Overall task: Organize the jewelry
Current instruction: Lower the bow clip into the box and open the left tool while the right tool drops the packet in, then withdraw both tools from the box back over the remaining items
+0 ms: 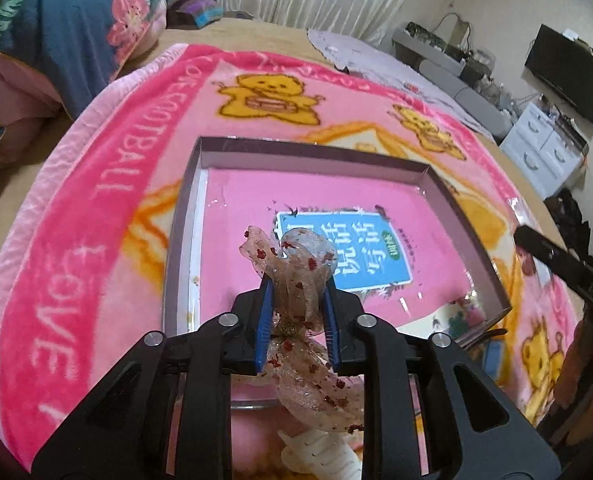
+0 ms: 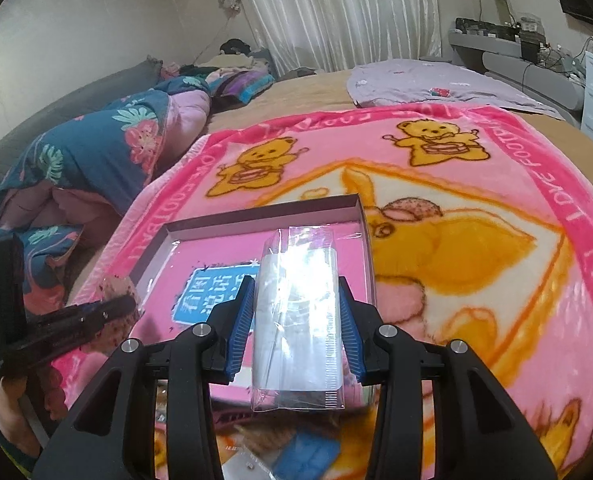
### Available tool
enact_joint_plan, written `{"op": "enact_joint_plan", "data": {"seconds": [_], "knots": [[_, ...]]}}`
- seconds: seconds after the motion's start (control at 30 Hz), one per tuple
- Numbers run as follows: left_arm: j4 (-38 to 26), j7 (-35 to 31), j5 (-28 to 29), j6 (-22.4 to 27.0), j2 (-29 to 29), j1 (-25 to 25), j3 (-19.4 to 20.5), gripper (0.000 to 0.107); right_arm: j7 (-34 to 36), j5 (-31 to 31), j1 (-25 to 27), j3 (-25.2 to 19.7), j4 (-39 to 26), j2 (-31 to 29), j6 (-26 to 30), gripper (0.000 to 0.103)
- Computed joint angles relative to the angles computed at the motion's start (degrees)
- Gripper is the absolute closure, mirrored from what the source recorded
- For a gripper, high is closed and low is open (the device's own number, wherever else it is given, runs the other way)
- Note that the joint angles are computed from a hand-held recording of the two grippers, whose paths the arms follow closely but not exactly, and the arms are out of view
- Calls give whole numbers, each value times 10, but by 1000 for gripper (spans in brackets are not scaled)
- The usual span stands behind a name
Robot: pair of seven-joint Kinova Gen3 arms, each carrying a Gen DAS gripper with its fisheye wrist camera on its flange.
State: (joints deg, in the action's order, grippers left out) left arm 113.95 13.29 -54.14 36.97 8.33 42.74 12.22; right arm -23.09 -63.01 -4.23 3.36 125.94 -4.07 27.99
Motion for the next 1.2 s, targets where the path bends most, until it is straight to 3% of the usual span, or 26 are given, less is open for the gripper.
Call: {"op": "enact_joint_plan", "data": {"seconds": [0.17, 0.23, 0.47, 0.53, 0.73, 0.93, 0.97, 1.1, 1.2], "knots": [[1, -21, 14, -11, 7, -6, -4, 86, -30, 29, -11, -23, -9, 27, -28, 64], [2, -24, 20, -13, 8, -6, -7, 75, -41, 40, -13, -32, -9, 35, -43, 64], [7, -22, 25, -13, 4, -5, -10, 59, -39, 40, -1, -44, -8, 51, -44, 64], [6, -22, 26, -8, 3, -4, -9, 47, -46, 44, 4, -45, -10, 55, -41, 63], [5, -20, 29, 7, -1, -2, -4, 43, -73, 62, 12, -52, -10, 57, -46, 63], [15, 1, 18, 26, -23, -5, 8, 35, -33, 14, 23, -39, 5, 35, -49, 43], [18, 6, 16, 31, -28, -7, 11, 34, -17, -3, 25, -33, 11, 26, -47, 36], [22, 23, 14, 53, -48, -14, 30, 22, 39, -53, 18, -4, 30, -9, -45, 20], [25, 39, 10, 70, -63, -20, 46, 14, 65, -69, 6, 17, 42, -38, -51, 15]]}}
